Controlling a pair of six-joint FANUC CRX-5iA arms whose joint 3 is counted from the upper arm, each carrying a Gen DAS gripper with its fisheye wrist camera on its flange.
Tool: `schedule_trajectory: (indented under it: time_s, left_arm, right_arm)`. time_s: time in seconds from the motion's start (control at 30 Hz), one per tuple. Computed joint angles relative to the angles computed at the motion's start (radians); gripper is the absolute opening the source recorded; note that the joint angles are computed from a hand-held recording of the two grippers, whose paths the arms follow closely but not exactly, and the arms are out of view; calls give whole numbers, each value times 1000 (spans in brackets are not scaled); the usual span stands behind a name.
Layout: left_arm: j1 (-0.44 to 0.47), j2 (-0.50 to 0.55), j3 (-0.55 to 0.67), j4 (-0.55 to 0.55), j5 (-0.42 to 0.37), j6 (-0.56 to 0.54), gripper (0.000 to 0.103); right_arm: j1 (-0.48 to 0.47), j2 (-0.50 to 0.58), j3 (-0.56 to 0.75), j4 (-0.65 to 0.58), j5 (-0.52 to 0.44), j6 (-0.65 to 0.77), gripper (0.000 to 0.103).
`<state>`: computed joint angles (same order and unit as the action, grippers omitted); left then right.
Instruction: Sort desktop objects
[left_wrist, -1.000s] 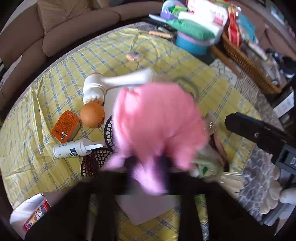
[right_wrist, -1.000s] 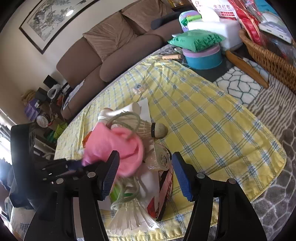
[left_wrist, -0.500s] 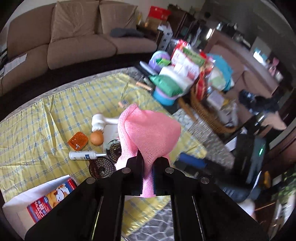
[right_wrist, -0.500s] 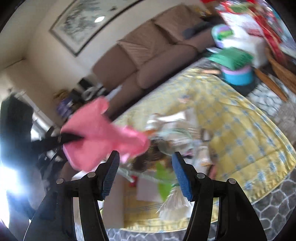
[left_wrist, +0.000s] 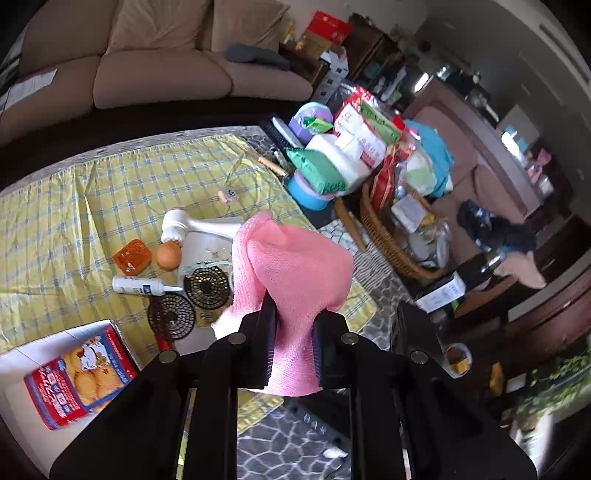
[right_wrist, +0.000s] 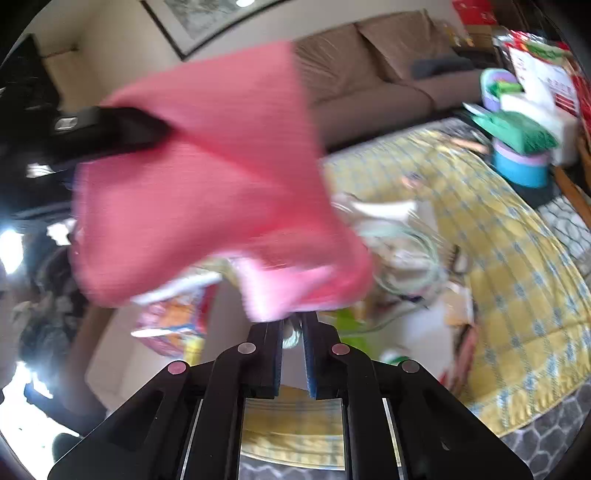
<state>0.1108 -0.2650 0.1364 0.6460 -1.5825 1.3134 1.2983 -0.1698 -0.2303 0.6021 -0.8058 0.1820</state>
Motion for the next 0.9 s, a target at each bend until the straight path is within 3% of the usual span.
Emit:
schedule_trajectory:
  time_s: [0.13, 0.33, 0.43, 0.5, 0.53, 0.63, 0.7, 0.9]
  left_arm:
    - [15, 0, -3, 8, 1, 1, 10]
    - [46, -2, 3, 51, 0, -11, 10]
    - [70, -3, 14, 75, -15, -24, 10]
    - [88, -8, 17, 83, -26, -33, 10]
    - [100, -11, 18, 90, -34, -39, 10]
    - [137, -20, 17, 112, -62, -51, 10]
    - [149, -22, 12, 127, -75, -48, 10]
    - [155, -27, 10, 159, -87, -20, 10]
  right_arm:
    - [-10, 20, 41, -89, -162, 47, 8]
    - [-29, -9, 15, -114, -258, 2, 12]
    - [-13, -77, -13, -88, -209, -55, 13]
    - [7, -163, -93, 28, -76, -123, 16]
    - [11, -195, -125, 79, -10, -145, 22]
    - [38, -232, -181, 306, 81, -253, 63]
    - [55, -211, -175, 421, 85, -279, 65]
    - [98, -102, -78, 404, 3, -130, 61]
